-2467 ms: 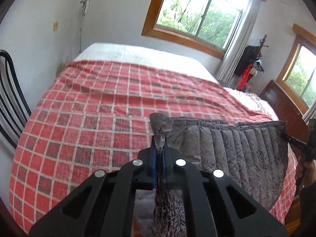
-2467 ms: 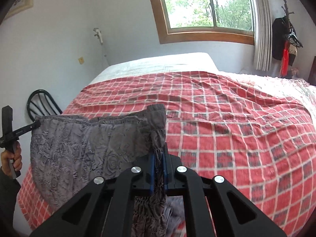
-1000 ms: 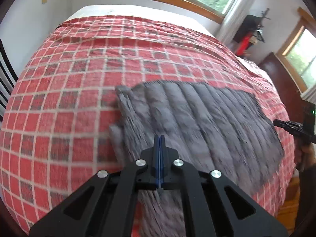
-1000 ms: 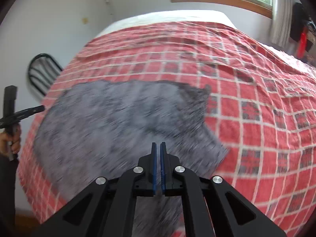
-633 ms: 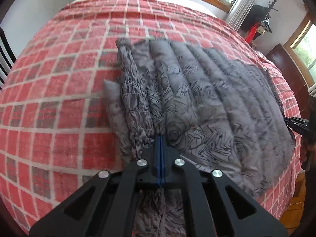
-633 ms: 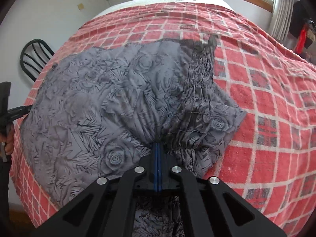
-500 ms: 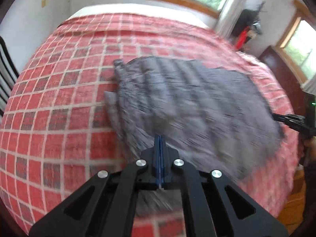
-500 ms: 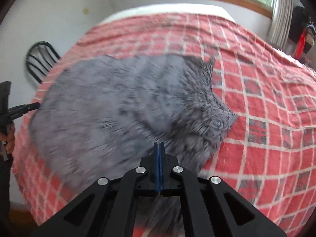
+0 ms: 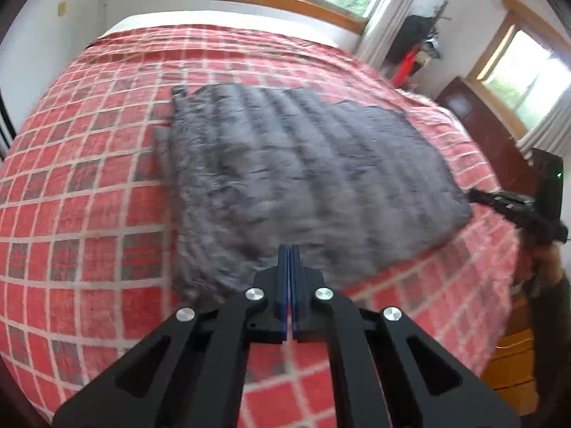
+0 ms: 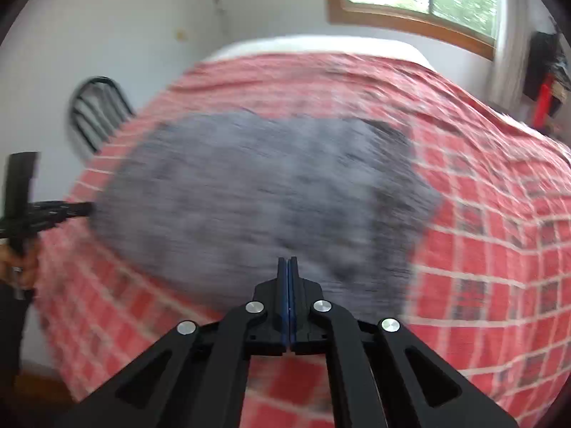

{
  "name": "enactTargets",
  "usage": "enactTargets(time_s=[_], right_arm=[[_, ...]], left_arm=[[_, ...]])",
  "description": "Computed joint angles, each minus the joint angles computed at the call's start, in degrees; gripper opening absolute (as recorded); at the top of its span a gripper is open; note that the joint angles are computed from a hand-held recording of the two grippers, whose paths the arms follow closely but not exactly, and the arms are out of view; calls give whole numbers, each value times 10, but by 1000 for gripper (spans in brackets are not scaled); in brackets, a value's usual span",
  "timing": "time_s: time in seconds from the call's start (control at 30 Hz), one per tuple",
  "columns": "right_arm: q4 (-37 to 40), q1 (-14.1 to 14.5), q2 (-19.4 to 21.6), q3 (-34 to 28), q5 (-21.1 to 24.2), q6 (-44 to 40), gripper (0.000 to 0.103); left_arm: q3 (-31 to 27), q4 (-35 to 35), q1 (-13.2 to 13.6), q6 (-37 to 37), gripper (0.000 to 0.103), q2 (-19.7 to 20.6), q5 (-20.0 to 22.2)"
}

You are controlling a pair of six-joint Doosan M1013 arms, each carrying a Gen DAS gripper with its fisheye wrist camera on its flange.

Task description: Fold large clothes

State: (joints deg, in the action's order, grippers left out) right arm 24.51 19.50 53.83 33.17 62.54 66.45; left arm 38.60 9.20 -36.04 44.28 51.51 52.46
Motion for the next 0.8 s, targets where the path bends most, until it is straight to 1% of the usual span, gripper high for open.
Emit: enactTargets(time_s=[0.07, 0.1, 0.13, 0.17, 0.2, 0.23, 0.27, 0.3, 0.33, 0.37, 0.4, 0.43, 0.47, 0.53, 0.57, 0.6, 0.63, 0.67, 0.7, 0.73, 0.8], right_arm=[[-6, 16, 3, -1, 2, -18, 1], [-24, 27, 14, -14, 9, -17, 1], [-40, 33, 24, -25, 17, -9, 1], [-69, 40, 40, -45, 31, 10, 1], [-88, 45, 55, -66, 49, 22, 1], [-93, 46, 59, -72, 55, 24, 0], [-92, 45, 58, -73, 57, 24, 0], [-86, 44, 51, -64, 53, 21, 1], [-76, 43, 38, -47, 38, 11, 3], [-72, 43, 28, -34, 25, 3, 4], [-67, 45, 20, -26, 16, -7, 4], [-61, 47, 16, -24, 13, -13, 5], [-56, 50, 13, -20, 10, -17, 5], [-55, 60, 23, -39, 17, -21, 7], [-58, 64, 33, -54, 21, -22, 9], [-68, 71, 42, -66, 21, -24, 9], [-80, 77, 39, -58, 10, -25, 10], [-104, 83, 45, -63, 1, -24, 11], [-125, 88, 57, -79, 6, -18, 11], [-139, 90, 71, -102, 21, -11, 11], [-157, 94, 81, -116, 31, -14, 11]], left_arm=[[-46, -20, 1, 19, 5, 27, 29], [-68, -17, 0, 21, 7, 41, 51], [-95, -10, 0, 19, 11, 58, 80], [-107, -9, 2, 15, 11, 68, 96], [-105, -21, 6, 15, 11, 70, 96], [-101, -43, 10, 20, 11, 70, 90], [-87, -46, 11, 24, 14, 62, 81], [-74, -42, 11, 32, 20, 52, 70], [-61, -32, 11, 32, 43, 42, 58], [-36, -3, 10, 17, 70, 24, 35], [-15, 25, 11, -1, 76, 9, 15], [-11, 32, 14, -8, 78, 4, 11], [-11, 30, 23, -15, 78, 1, 12], [-14, 15, 35, -19, 78, 3, 14], [-25, 5, 43, -20, 78, 10, 27], [-36, -7, 49, -22, 78, 18, 38], [-42, -29, 57, -17, 78, 24, 43], [-52, -53, 65, -12, 78, 33, 52], [-55, -70, 71, -15, 78, 39, 52], [-54, -89, 77, -17, 78, 43, 44], [-36, -124, 86, -18, 78, 40, 12]])
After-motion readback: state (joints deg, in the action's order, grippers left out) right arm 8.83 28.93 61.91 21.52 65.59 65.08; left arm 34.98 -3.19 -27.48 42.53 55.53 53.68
